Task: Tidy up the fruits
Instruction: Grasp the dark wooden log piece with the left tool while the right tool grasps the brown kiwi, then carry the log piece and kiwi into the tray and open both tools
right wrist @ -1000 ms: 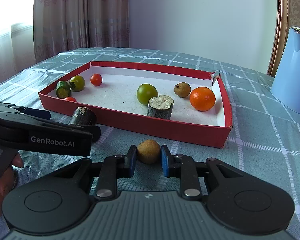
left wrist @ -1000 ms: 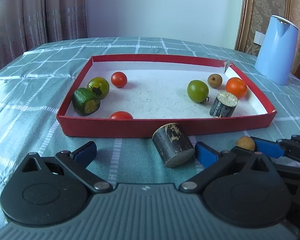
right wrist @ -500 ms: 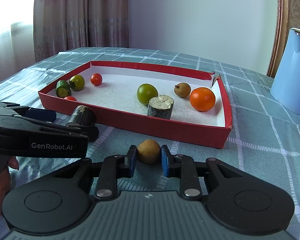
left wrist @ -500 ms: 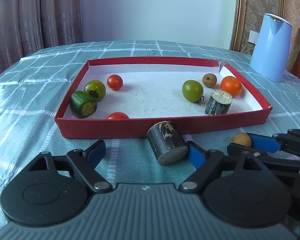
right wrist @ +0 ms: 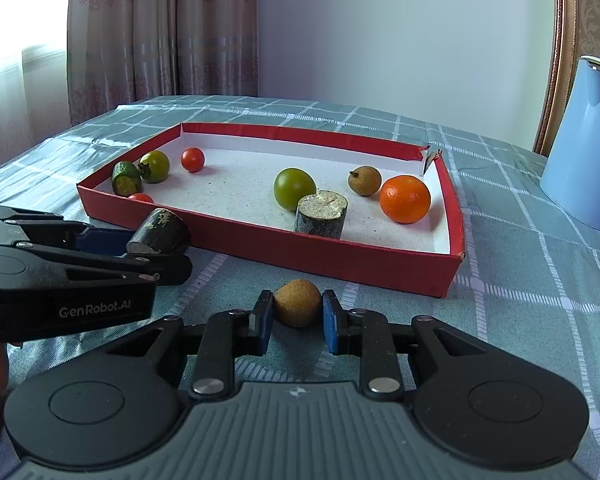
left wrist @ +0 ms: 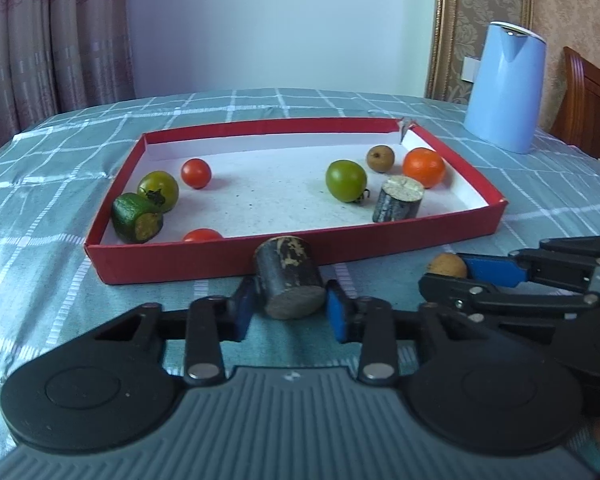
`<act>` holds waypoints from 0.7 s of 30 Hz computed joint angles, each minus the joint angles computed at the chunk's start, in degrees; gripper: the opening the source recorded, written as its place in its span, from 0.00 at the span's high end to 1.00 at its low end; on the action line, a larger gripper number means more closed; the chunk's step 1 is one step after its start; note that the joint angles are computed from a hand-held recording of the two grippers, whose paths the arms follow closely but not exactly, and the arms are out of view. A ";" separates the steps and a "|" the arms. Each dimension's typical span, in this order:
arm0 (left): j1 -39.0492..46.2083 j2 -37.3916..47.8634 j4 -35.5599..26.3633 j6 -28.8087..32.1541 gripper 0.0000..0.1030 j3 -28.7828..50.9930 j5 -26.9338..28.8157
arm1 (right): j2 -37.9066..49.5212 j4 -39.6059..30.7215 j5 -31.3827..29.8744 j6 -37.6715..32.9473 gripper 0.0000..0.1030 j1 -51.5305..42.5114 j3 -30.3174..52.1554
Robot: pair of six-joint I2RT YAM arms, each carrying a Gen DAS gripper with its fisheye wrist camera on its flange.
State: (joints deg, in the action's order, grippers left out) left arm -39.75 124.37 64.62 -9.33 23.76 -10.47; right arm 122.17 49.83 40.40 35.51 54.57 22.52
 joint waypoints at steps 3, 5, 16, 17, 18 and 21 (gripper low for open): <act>0.30 0.13 0.59 -0.41 0.69 -0.27 0.53 | 0.06 0.61 -0.17 -0.13 0.76 -0.23 -0.23; 0.57 0.21 1.64 -0.59 0.69 -0.93 0.99 | -0.05 0.39 0.17 0.27 0.76 -0.02 -0.22; 1.22 2.16 13.39 -0.49 0.69 -6.47 2.85 | -0.18 3.50 3.98 1.33 0.76 2.02 -2.07; 1.36 2.22 14.18 -0.52 0.69 -6.98 2.87 | -0.21 4.16 4.42 1.41 0.76 2.36 -2.39; 1.40 2.18 14.76 -0.37 0.69 -7.42 2.70 | -0.24 4.63 5.06 1.38 0.76 2.78 -2.62; 0.69 1.12 14.79 1.26 0.69 -8.11 0.93 | -0.49 5.09 5.62 0.82 0.76 3.15 -2.72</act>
State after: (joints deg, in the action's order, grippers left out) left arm -39.06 125.49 79.41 -8.06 15.65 -9.54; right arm 121.68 54.92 46.02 36.33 57.72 19.80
